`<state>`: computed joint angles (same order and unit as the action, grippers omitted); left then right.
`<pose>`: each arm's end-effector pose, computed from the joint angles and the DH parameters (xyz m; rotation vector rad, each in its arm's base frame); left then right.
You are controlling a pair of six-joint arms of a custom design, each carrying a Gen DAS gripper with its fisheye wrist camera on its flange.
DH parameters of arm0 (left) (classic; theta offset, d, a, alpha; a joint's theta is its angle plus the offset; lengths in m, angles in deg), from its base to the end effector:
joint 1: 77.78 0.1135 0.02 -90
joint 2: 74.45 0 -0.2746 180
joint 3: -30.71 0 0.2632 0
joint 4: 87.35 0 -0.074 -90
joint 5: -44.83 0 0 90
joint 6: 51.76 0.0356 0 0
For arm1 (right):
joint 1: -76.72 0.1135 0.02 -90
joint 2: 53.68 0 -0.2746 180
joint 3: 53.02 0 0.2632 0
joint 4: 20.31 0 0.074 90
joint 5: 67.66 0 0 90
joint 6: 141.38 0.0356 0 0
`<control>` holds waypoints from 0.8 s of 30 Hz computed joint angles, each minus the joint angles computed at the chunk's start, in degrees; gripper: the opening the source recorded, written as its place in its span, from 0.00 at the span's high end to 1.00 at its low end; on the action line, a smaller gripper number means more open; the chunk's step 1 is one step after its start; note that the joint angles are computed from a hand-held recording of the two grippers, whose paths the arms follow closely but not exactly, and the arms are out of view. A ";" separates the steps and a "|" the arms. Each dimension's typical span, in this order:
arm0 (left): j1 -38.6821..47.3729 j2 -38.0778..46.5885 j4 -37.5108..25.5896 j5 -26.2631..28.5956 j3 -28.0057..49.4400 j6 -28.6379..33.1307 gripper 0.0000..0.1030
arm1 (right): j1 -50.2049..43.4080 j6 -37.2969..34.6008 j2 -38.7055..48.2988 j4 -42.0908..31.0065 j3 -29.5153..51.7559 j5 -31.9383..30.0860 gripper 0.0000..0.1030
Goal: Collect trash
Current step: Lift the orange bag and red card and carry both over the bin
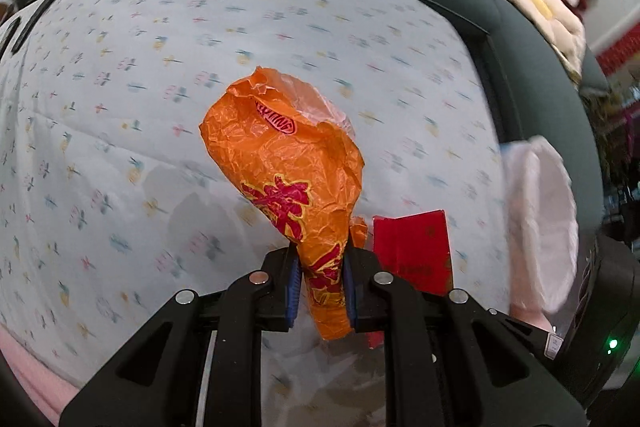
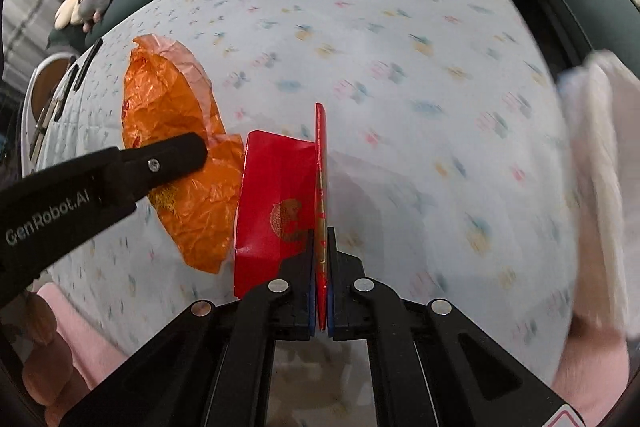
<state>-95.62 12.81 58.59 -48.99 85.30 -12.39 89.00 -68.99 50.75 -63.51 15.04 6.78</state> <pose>0.2594 -0.0810 0.1451 -0.7968 2.6411 -0.2435 0.3106 0.0774 0.1169 -0.7891 2.8149 0.3865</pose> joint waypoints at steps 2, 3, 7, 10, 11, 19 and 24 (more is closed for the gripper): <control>-3.12 -0.91 -0.95 -1.07 0.53 -2.11 0.84 | -2.58 -1.30 -1.76 -1.10 -0.59 -0.70 0.97; -3.95 -0.86 -1.55 -1.57 1.12 -2.35 0.84 | -4.15 -2.07 -3.15 -1.50 -1.25 -1.22 0.97; -8.83 -0.88 -4.83 -4.97 4.51 -3.33 0.84 | -9.95 -5.57 -7.70 -3.60 -2.59 -3.41 0.97; -11.85 -0.49 -7.26 -7.13 7.71 -4.02 0.84 | -12.74 -6.25 -9.94 -4.76 -2.81 -4.40 0.97; -12.83 -0.01 -8.03 -7.82 9.04 -4.07 0.84 | -12.81 -5.85 -10.15 -4.84 -2.54 -4.50 0.97; -19.55 4.23 -11.83 -10.96 18.86 -3.27 0.84 | -22.10 -8.69 -11.98 -8.98 1.08 -8.56 0.97; -21.94 8.10 -11.82 -11.29 25.33 -1.15 0.83 | -28.24 -10.24 -11.38 -10.37 4.61 -10.19 0.97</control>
<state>-117.57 20.91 46.77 -60.28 110.63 -13.55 60.75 -79.23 39.38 -73.88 19.65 -3.41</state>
